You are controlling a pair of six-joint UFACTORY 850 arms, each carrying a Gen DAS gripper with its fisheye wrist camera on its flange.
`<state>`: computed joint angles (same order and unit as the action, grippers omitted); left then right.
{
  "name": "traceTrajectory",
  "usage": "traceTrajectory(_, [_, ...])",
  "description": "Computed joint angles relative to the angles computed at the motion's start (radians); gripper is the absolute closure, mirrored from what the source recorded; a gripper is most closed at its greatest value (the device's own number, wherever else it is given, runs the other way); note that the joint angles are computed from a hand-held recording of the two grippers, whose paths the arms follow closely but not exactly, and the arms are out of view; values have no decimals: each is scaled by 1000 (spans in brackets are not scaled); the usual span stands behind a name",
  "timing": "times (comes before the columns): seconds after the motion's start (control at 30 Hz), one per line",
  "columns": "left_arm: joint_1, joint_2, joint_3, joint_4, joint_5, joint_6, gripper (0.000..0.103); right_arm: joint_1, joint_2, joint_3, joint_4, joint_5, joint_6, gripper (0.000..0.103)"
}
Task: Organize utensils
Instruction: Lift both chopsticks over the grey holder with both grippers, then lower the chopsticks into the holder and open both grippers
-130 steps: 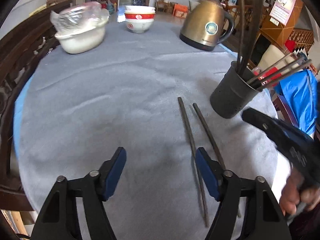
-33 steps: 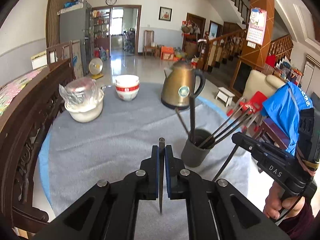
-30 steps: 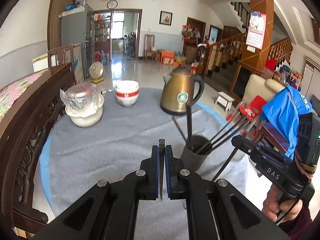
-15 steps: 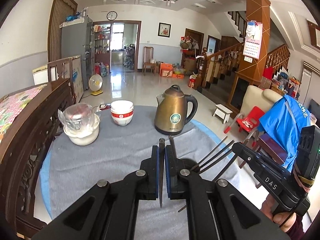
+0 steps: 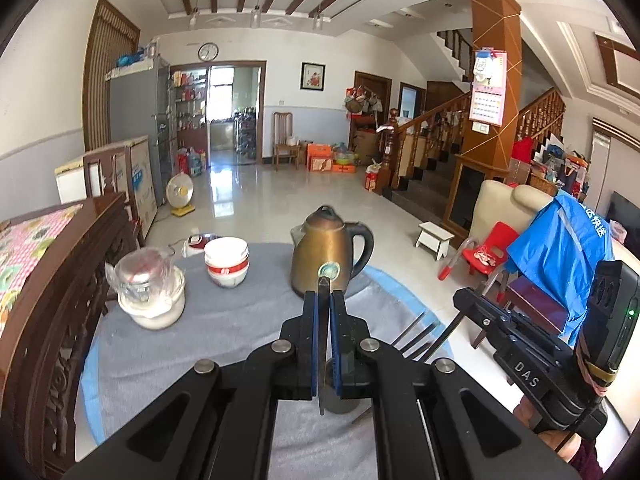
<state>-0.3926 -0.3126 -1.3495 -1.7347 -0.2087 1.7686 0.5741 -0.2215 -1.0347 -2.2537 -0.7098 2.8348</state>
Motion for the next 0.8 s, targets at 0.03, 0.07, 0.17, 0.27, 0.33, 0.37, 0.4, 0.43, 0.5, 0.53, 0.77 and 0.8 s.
traceTrajectory(0.03, [-1, 1, -4, -9, -3, 10, 97, -2, 3, -1, -1, -4, -3, 97])
traceTrajectory(0.07, [-5, 0, -11, -26, -3, 28, 97, -5, 5, -3, -2, -9, -6, 97])
traceTrajectory(0.17, [-20, -1, -26, -103, -1, 111, 97, -16, 7, -12, 0, -19, -19, 97])
traceTrajectory(0.27, [-33, -12, -47, -152, 5, 158, 97, -26, 1, -25, 5, -31, -30, 97])
traceTrajectory(0.33, [-42, -24, -62, -197, 13, 201, 97, -31, -4, -30, 7, -42, -31, 97])
traceTrajectory(0.37, [-47, -30, -70, -208, 18, 208, 97, -34, -10, -36, 13, -50, -38, 97])
traceTrajectory(0.4, [-53, -38, -76, -246, 23, 245, 97, -36, -15, -43, 19, -51, -45, 97])
traceTrajectory(0.43, [-59, -46, -81, -325, 32, 324, 97, -39, -21, -48, 26, -55, -50, 97])
traceTrajectory(0.5, [-67, -58, -87, -426, 42, 426, 97, -43, -30, -54, 35, -65, -54, 97])
traceTrajectory(0.53, [-70, -67, -94, -425, 44, 423, 97, -46, -36, -57, 40, -70, -54, 97])
traceTrajectory(0.77, [-87, -118, -132, -581, 57, 555, 97, -62, -59, -59, 43, -72, -29, 97])
traceTrajectory(0.8, [-89, -126, -137, -605, 58, 575, 97, -63, -59, -55, 44, -71, -24, 97])
